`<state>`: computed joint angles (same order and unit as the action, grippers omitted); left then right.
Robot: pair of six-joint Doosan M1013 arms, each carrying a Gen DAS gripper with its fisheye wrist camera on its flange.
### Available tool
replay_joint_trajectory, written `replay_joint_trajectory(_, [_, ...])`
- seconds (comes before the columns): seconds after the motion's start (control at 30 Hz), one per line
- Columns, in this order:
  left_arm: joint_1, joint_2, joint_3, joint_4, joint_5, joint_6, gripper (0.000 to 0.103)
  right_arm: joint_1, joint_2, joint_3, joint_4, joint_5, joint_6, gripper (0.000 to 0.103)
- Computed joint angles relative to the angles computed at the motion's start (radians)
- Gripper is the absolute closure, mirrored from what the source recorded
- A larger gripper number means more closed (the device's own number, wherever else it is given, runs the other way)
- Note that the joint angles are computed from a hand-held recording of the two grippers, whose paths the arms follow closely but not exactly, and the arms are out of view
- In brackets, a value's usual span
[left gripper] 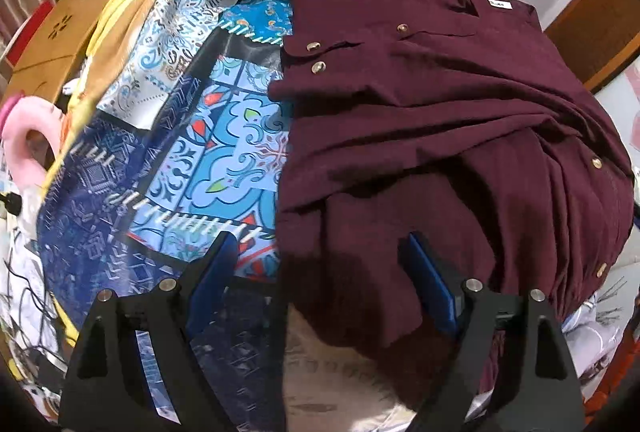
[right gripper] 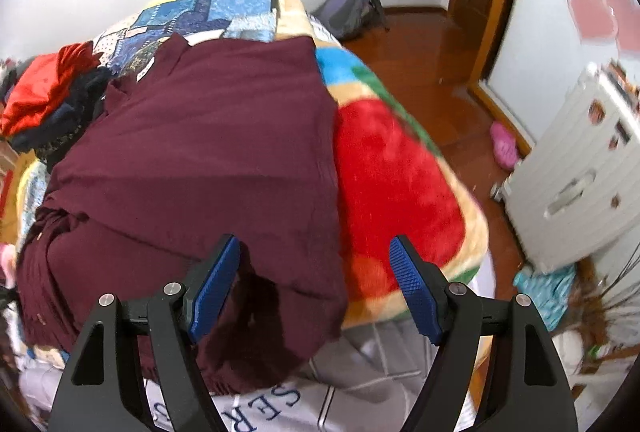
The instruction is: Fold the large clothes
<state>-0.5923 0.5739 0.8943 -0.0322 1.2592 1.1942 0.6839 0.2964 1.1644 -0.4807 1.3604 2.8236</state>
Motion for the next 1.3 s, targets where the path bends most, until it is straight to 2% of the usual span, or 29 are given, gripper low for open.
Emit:
replay_joint_trajectory(0.23, [0.024, 0.002, 0.011, -0.151, -0.031, -0.005, 0.018, -0.003, -0.049, 0.097, 0.065, -0.110, 0.099, 0.029])
replay_joint_trajectory(0.4, [0.025, -0.002, 0.013, -0.190, -0.043, 0.029, 0.031, 0.008, -0.051, 0.121, 0.062, -0.177, 0.127, 0.030])
replay_joint_trajectory(0.43, [0.023, -0.003, 0.013, -0.187, -0.048, 0.038, 0.035, 0.012, -0.049, 0.116, 0.053, -0.179, 0.127, 0.036])
replay_joint_trajectory(0.47, [0.020, -0.009, 0.018, -0.186, -0.064, 0.059, 0.049, 0.014, -0.046, 0.108, 0.050, -0.181, 0.114, 0.049])
replay_joint_trajectory(0.5, [0.015, -0.011, 0.017, -0.175, -0.070, 0.076, 0.060, 0.016, -0.045, 0.104, 0.051, -0.191, 0.099, 0.056])
replay_joint_trajectory(0.53, [0.009, -0.011, 0.012, -0.153, -0.069, 0.080, 0.065, 0.018, -0.041, 0.094, 0.049, -0.191, 0.082, 0.063])
replay_joint_trajectory(0.57, [0.000, -0.011, 0.008, -0.120, -0.073, 0.084, 0.075, 0.023, -0.034, 0.081, 0.034, -0.177, 0.072, 0.069])
replay_joint_trajectory(0.6, [-0.005, -0.011, 0.004, -0.105, -0.076, 0.090, 0.080, 0.029, -0.028, 0.068, 0.013, -0.169, 0.060, 0.074])
replay_joint_trajectory(0.67, [-0.017, -0.010, -0.005, -0.062, -0.085, 0.089, 0.090, 0.030, -0.028, 0.059, -0.004, -0.181, 0.049, 0.093])
replay_joint_trajectory(0.7, [-0.020, -0.010, -0.010, -0.053, -0.090, 0.089, 0.092, 0.030, -0.030, 0.058, -0.012, -0.193, 0.049, 0.094])
replay_joint_trajectory(0.87, [-0.004, -0.008, -0.047, -0.079, -0.145, 0.079, 0.095, 0.021, -0.028, 0.030, -0.070, -0.247, 0.032, 0.096])
replay_joint_trajectory(1.1, [0.021, 0.035, -0.168, -0.110, -0.202, 0.067, 0.096, -0.028, 0.010, -0.059, -0.087, -0.315, -0.038, 0.097])
replay_joint_trajectory(1.23, [0.035, 0.088, -0.268, -0.122, -0.194, 0.041, 0.096, -0.060, 0.052, -0.135, -0.097, -0.305, -0.095, 0.097])
replay_joint_trajectory(1.3, [0.040, 0.135, -0.348, -0.109, -0.165, 0.026, 0.096, -0.079, 0.071, -0.163, -0.097, -0.298, -0.104, 0.097])
